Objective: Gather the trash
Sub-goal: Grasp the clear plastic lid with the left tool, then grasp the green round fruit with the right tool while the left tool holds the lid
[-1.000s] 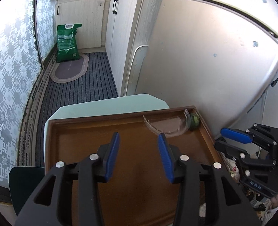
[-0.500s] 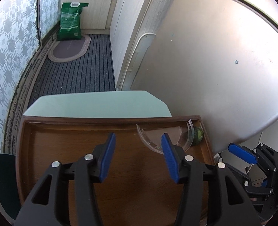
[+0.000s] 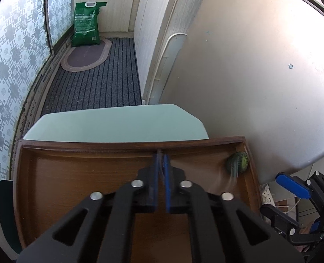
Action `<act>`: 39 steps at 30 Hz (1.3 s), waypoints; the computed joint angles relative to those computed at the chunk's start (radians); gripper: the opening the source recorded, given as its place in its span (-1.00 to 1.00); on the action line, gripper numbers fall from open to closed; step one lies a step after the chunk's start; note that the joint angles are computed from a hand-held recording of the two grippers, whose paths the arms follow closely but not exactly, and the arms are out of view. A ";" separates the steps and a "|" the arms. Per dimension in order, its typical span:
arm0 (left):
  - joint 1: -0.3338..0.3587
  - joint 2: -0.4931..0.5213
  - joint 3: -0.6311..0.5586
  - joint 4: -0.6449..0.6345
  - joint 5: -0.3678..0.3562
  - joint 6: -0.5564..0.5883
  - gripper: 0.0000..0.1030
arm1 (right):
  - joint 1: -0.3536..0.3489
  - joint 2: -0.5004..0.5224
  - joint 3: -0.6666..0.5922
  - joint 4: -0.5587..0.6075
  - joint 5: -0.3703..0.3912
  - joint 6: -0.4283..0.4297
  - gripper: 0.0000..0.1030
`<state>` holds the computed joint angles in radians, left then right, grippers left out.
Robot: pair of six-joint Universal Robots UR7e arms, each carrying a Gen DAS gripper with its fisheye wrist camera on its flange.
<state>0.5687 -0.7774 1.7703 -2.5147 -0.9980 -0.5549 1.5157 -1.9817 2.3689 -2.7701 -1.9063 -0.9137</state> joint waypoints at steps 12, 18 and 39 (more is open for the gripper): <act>-0.004 -0.097 0.085 -0.051 0.015 0.021 -0.92 | 0.051 0.129 0.001 -0.148 -0.093 0.032 -0.32; -0.015 -0.135 0.116 -0.061 -0.002 0.050 -0.93 | 0.104 0.222 0.011 -0.311 -0.211 0.055 -0.28; -0.044 -0.229 0.181 -0.084 -0.026 0.102 -0.93 | 0.105 0.266 -0.030 -0.242 -0.231 0.190 -0.18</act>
<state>0.5249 -1.0063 1.9514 -2.5986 -1.0240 -0.4528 1.6211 -1.7161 2.3394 -3.0118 -2.1376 -0.7237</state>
